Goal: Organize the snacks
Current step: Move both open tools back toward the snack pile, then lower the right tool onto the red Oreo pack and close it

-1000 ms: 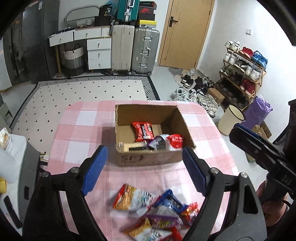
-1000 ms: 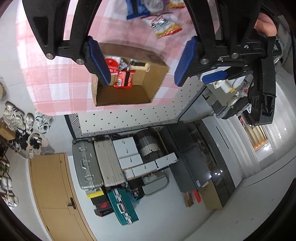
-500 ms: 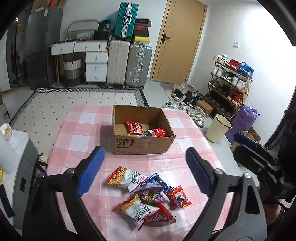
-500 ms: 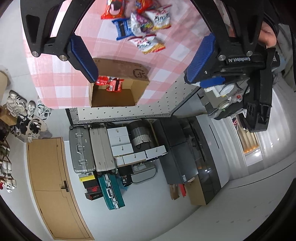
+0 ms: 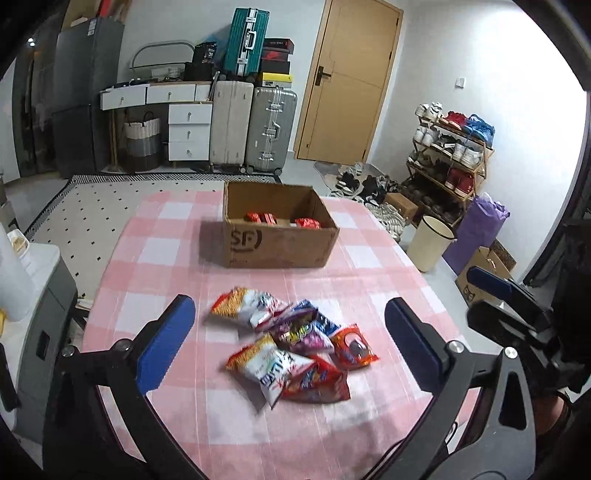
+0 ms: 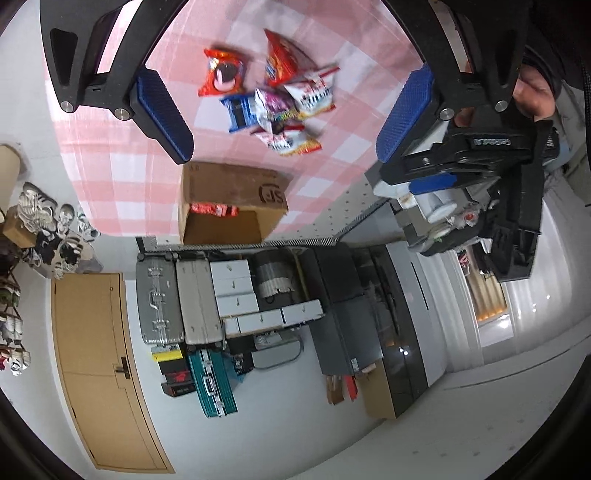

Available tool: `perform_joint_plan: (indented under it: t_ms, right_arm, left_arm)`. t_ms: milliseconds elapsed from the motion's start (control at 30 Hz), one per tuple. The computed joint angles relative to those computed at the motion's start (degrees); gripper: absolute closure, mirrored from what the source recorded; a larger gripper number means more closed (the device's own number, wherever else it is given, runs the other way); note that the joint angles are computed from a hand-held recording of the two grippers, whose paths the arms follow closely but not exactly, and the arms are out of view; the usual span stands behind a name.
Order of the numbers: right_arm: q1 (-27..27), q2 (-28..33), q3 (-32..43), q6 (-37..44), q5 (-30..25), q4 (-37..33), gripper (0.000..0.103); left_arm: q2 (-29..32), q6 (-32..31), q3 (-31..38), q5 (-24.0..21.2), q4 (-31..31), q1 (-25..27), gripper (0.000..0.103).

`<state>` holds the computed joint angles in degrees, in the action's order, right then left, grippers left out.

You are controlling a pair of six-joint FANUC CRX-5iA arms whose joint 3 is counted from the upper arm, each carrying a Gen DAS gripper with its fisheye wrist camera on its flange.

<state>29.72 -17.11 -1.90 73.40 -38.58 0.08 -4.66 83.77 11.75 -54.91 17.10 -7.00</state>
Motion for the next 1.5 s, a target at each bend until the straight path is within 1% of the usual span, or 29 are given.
perform_joint_plan:
  t_ms: [300,433,767,1033,1067,1133,1167,1200,1333,1433,1467,1500]
  right_arm:
    - [-2.6,2.7,-0.7,1.5,-2.0,-3.0,0.002]
    - [-3.2,4.6,-1.1,1.0,-2.5,-2.2,0.002]
    - [-6.0,10.0,0.7,4.6,-4.0,-6.7,0.002]
    - [-6.7,14.7,2.4,5.4,-6.1,-7.3,0.002]
    - [-6.8,15.5,2.8,5.3,-6.5,-7.3,0.003]
    - [-7.1,17.1,3.4,5.5,-7.3,-7.0,0.011]
    - [-7.3,18.0,4.0,5.7,-7.8,-7.0,0.021]
    - [-7.7,19.4,5.2,6.1,-8.9,-7.8,0.025]
    - [-8.9,22.1,7.4,6.4,-10.5,-9.8,0.025]
    - [-8.8,23.2,8.1,6.9,-10.3,-9.8,0.025]
    - [-8.5,23.3,8.2,6.9,-10.3,-9.5,0.026]
    - [-8.3,23.9,8.5,6.8,-10.4,-8.8,0.029]
  left_arm:
    - [-1.0,-2.5,-5.0,-0.9,1.7,1.2,0.001]
    - [-0.1,-1.7,-5.5,-1.4,0.5,1.3,0.001]
    - [3.2,-2.1,-6.7,-1.2,1.6,1.3,0.001]
    - [4.5,-2.3,-7.6,-0.9,1.9,1.5,0.001]
    - [4.8,-2.2,-7.5,-0.9,1.9,1.5,0.001]
    - [4.7,-2.1,-7.8,-0.9,1.8,1.6,0.001]
    - [4.8,-2.1,-7.9,-0.9,1.9,1.6,0.001]
    - [4.9,-2.0,-7.9,-0.8,1.9,1.7,0.001]
    - [5.3,-1.9,-7.9,-0.8,1.7,2.0,0.001]
    - [5.4,-1.4,-8.0,-0.8,1.7,2.4,0.001]
    - [5.7,-1.1,-7.7,-1.0,1.4,2.4,0.001]
    - [5.7,-1.1,-7.8,-1.1,1.4,2.5,0.001]
